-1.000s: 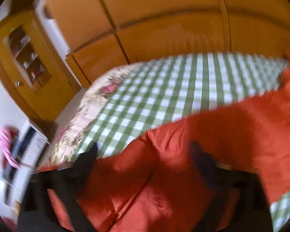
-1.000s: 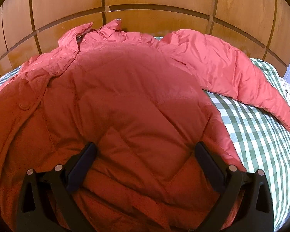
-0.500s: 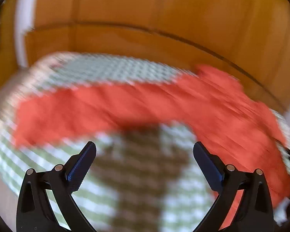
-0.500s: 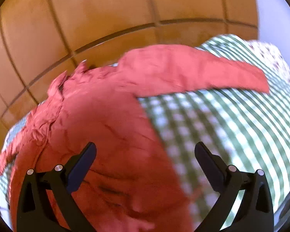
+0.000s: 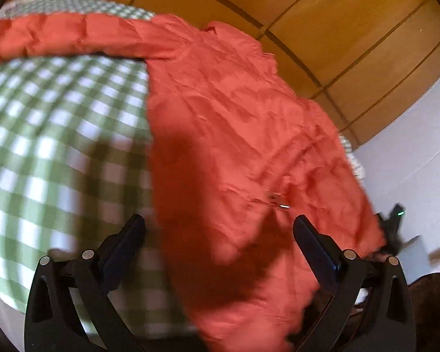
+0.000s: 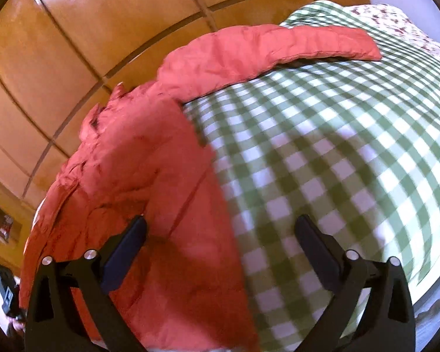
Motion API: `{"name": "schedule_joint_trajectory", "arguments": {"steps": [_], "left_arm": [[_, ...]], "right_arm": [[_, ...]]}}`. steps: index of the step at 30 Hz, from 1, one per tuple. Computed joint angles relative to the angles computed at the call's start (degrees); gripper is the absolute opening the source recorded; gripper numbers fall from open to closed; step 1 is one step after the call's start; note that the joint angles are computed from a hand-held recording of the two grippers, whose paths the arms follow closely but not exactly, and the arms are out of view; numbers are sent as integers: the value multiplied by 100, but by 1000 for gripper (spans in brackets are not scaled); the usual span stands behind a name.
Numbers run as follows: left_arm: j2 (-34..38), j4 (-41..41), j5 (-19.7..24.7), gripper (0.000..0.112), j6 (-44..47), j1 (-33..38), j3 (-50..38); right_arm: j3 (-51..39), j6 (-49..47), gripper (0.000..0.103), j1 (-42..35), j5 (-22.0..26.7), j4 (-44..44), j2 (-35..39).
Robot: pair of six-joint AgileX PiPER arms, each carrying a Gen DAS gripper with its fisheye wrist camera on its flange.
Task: Fold small clothes
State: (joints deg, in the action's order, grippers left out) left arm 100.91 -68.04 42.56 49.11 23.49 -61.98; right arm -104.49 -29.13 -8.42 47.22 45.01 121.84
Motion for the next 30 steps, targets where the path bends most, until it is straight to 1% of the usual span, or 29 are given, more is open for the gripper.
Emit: {"name": "schedule_joint_trajectory", "arguments": {"steps": [1,2,3,4,5,6,7,8,9,11,13,14,16,17,19,20,21,22,23,24,25,26,27,28,29,30], "left_arm": [[20,-36,151,83,-68,-43,-24],[6,157,81,60,-288,-172,-67],[21,579,-95,49,-650,-332,-156],[57,871,-50,29,-894,-348,-267],[103,933,118,20,-977,-270,-354],[116,946,253,15,-1027,-163,-399],[84,1100,414,9,-1186,9,-489],[37,1217,468,8,-1276,121,-530],[-84,1447,500,7,-1419,287,-570],[-215,1702,591,6,-1561,545,-620],[-340,1872,759,5,-1613,805,-597],[-383,1994,743,5,-1638,818,-552],[-354,2359,512,5,-1746,671,-410],[-298,2358,420,5,-1724,638,-312],[-189,2160,258,5,-1635,539,-214],[-205,2214,191,6,-1639,486,-216],[-217,2336,180,8,-1705,442,-277],[-210,2505,253,20,-1840,420,-406],[-218,2549,321,38,-1885,440,-490],[-263,2511,347,52,-1833,519,-528],[-420,2437,164,77,-1781,576,-471],[-550,2297,-61,82,-1663,595,-360],[-664,2141,-174,82,-1532,632,-319],[-671,2092,-223,82,-1533,619,-429],[-638,2148,-335,82,-1656,524,-587],[-629,2102,-411,83,-1614,485,-614]], "right_arm": [[0,-80,78,54,76,16,-18],[4,-120,63,126,110,-49,-43],[23,-111,52,202,74,-182,-88],[23,-102,47,252,40,-284,-118],[-1,-66,35,277,18,-394,-149],[-29,-19,28,277,15,-469,-173],[-53,-11,24,232,51,-460,-218],[-72,-23,18,160,102,-405,-273],[-76,-22,16,90,155,-381,-341],[-78,-167,14,-40,364,-250,-437],[42,-308,13,-59,463,-256,-550],[203,-313,13,-8,385,-407,-627],[456,-244,13,116,177,-743,-645],[585,-236,13,148,73,-795,-574],[752,-394,15,76,-15,-472,-532],[767,-325,23,59,-55,-475,-548],[709,-221,42,54,-25,-575,-558],[638,-223,52,39,4,-592,-556],[649,-376,57,9,-56,-548,-630],[629,-430,58,16,-146,-603,-694],[588,-414,61,42,-254,-715,-746],[548,-369,68,95,-443,-842,-815],[436,-335,73,143,-562,-891,-825],[238,-324,75,191,-591,-867,-776],[144,-361,79,221,-597,-806,-742],[-147,-296,83,300,-560,-809,-617]]}}
